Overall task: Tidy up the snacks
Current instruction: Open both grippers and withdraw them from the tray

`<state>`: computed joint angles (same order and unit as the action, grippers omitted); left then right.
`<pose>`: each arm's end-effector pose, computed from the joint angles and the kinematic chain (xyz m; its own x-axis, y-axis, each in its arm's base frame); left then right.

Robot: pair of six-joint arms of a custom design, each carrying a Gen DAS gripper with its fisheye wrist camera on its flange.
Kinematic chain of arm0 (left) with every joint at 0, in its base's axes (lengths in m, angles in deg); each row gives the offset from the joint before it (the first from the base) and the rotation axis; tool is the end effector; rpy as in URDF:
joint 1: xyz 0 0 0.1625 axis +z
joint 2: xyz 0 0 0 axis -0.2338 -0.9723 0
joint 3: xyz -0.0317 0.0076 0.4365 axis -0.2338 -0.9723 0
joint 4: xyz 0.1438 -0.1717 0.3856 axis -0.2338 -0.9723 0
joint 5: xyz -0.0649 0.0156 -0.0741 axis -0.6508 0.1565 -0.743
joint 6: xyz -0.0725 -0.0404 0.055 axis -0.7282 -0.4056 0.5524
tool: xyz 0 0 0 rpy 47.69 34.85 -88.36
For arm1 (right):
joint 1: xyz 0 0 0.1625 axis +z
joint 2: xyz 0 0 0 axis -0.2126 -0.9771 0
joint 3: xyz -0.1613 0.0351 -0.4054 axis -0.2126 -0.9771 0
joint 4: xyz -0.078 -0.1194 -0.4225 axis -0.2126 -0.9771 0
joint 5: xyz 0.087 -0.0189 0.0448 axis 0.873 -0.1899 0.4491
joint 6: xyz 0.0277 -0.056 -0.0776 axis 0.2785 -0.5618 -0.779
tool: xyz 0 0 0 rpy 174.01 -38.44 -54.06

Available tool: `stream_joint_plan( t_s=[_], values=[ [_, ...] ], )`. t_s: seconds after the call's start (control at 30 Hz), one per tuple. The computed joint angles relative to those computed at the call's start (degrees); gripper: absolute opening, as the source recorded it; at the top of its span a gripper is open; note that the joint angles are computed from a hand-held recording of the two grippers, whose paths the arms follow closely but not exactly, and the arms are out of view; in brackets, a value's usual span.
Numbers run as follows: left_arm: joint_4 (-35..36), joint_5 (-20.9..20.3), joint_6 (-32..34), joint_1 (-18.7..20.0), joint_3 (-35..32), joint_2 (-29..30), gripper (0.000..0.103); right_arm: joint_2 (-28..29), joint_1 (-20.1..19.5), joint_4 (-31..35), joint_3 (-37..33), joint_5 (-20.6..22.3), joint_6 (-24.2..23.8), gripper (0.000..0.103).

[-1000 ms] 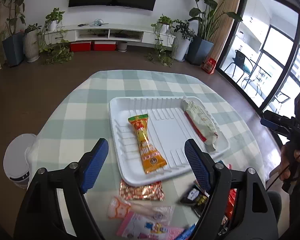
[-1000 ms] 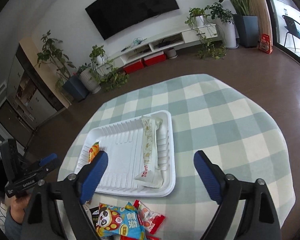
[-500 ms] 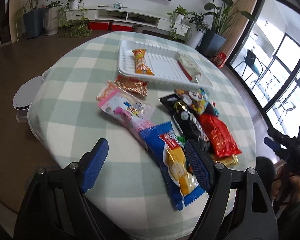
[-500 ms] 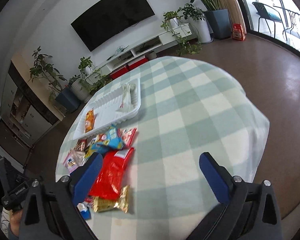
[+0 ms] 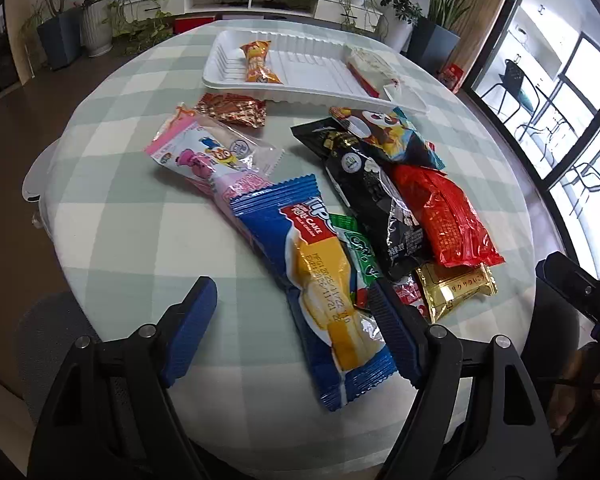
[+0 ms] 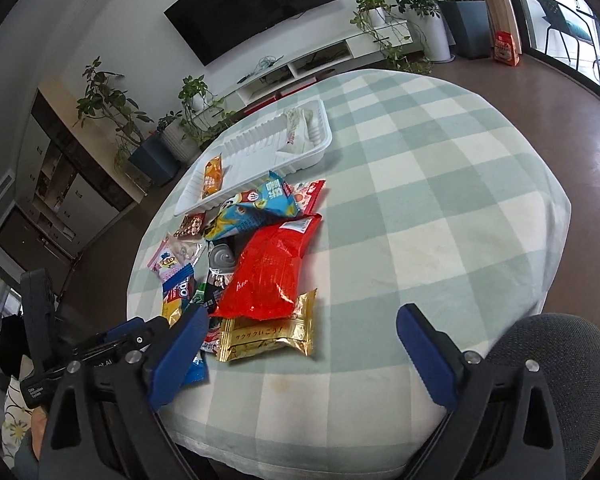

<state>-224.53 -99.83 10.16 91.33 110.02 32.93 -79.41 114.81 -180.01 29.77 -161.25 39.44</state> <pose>0.0392 -0.7881 0.3092 -0.7798 -0.3263 -0.5343 0.0928 0.7837 -0.6141 0.3104 -0.8669 -0.0359 -0.8994 -0.3535 0.2570 -0.4264 0.8388 -0.3385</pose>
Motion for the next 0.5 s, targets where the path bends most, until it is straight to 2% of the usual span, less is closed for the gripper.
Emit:
stream_joint_plan(
  t_s=[0.2, 0.33, 0.47, 0.5],
  values=[
    [3.18, -0.48, -0.85, 0.77, -3.03, 1.82, 0.077, -0.59, -0.03, -0.74, 1.44, -0.05, -0.9, 0.098],
    [4.14, -1.68, -0.82, 1.22, -2.78, 0.94, 0.071, -0.72, -0.02, -0.87, 1.75, 0.0, -1.18, 0.098],
    [5.82, 0.15, -0.54, 1.66, -2.92, 0.39, 0.071, -0.74, 0.12, -1.06, 1.79, -0.39, -1.4, 0.098],
    [6.49, 0.39, -0.34, 1.78, -3.17, 0.39, 0.068, -0.69, 0.21, -0.85, 1.7, -0.59, -1.6, 0.098]
  ],
)
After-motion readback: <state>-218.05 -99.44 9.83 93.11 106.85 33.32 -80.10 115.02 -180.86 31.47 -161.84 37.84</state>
